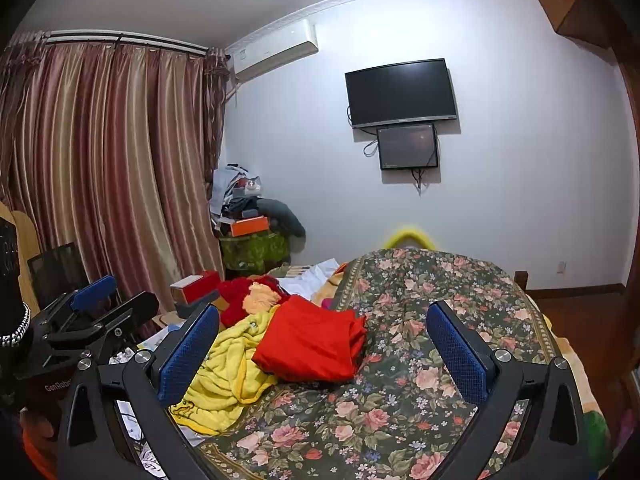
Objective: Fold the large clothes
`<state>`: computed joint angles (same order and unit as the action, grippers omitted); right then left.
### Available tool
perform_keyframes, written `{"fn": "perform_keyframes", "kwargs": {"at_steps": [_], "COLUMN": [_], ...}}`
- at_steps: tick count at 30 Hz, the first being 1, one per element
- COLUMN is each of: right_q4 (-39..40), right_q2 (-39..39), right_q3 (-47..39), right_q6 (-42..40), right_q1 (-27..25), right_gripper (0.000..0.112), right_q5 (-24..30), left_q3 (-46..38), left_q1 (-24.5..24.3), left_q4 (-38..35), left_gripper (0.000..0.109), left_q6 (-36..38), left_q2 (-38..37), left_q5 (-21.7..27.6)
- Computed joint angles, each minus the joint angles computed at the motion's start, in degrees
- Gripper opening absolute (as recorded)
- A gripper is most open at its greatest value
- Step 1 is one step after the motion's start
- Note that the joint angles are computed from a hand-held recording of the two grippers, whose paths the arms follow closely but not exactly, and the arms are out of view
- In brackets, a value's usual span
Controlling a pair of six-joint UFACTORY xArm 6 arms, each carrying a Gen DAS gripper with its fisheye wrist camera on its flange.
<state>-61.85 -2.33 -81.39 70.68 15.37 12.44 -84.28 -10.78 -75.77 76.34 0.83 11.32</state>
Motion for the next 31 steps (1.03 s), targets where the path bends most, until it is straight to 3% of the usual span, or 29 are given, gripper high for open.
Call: {"fn": "perform_keyframes", "kwargs": {"at_steps": [31], "right_q4": [-0.5], "right_q2": [1.2], "right_q3": [-1.1], "right_q6": [1.5], "right_q1": [1.3], "right_gripper": [0.103], "right_q5": [1.7], "left_q3": [-1.3], "left_q1": [1.1], "left_q4": [2.7], "left_gripper": [0.103], "left_q6": [-3.6], "left_q2": [1.5], "left_q5": [4.5]}}
